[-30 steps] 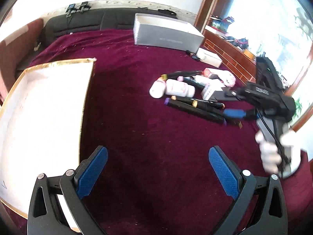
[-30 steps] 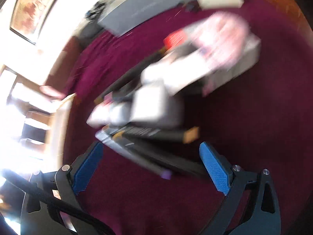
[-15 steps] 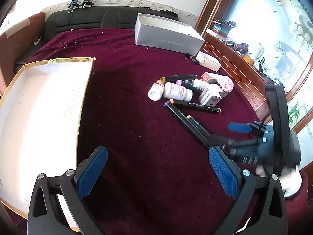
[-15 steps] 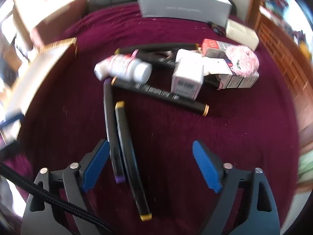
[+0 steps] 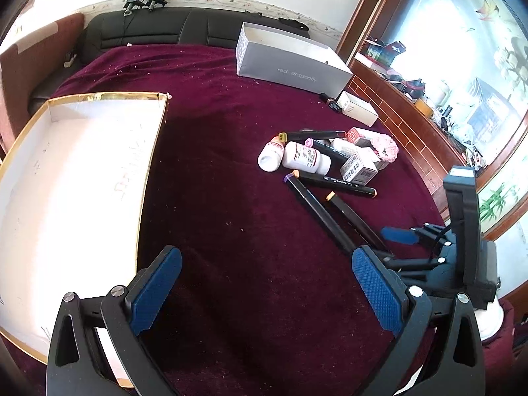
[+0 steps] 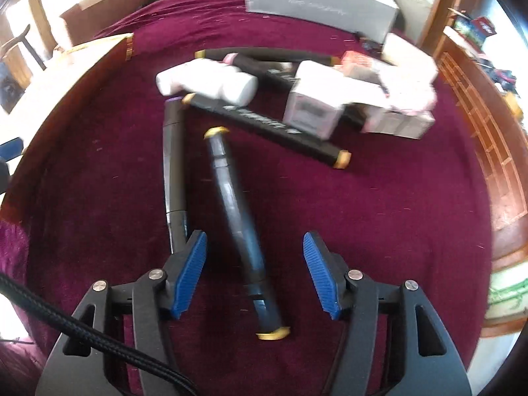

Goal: Organize objects
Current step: 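Lower the right gripper onto a black marker with a yellow cap, then grasp a black marker with a purple cap with the left gripper while the right holds its marker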

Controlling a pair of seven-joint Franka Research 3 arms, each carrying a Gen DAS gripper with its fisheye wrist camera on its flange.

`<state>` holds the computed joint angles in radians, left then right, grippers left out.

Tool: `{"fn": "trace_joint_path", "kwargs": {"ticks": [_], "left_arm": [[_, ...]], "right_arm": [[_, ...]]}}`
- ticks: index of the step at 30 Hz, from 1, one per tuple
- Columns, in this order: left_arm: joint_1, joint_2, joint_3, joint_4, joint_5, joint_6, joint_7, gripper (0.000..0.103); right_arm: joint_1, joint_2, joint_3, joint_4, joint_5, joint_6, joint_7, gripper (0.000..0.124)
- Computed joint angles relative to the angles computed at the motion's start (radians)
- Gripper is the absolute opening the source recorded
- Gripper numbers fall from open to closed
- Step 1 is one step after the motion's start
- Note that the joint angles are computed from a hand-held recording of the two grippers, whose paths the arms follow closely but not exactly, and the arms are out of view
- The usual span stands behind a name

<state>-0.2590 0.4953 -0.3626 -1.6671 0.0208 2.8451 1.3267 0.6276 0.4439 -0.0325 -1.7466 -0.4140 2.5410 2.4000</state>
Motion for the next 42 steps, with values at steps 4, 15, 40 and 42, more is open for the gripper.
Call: {"fn": "trace_joint_path", "kwargs": {"ticks": [4, 15, 40, 42], "left_arm": [[-0.018, 0.019, 0.005, 0.037, 0.007, -0.047, -0.01, 0.101], [-0.131, 0.168, 0.056, 0.28, 0.074, -0.181, -0.095, 0.101], [-0.255, 0.293, 0.194, 0.44, 0.317, -0.282, -0.213, 0.012], [-0.292, 0.303, 0.236, 0.456, 0.337, -0.272, -0.217, 0.017]], "right_arm": [[0.029, 0.062, -0.021, 0.11, -0.049, -0.073, 0.005, 0.05], [0.01, -0.041, -0.055, -0.078, -0.037, 0.056, 0.16, 0.013], [-0.013, -0.059, -0.048, -0.126, -0.063, 0.123, 0.259, 0.017], [-0.002, -0.049, -0.051, -0.106, -0.085, 0.094, 0.276, 0.022]]}}
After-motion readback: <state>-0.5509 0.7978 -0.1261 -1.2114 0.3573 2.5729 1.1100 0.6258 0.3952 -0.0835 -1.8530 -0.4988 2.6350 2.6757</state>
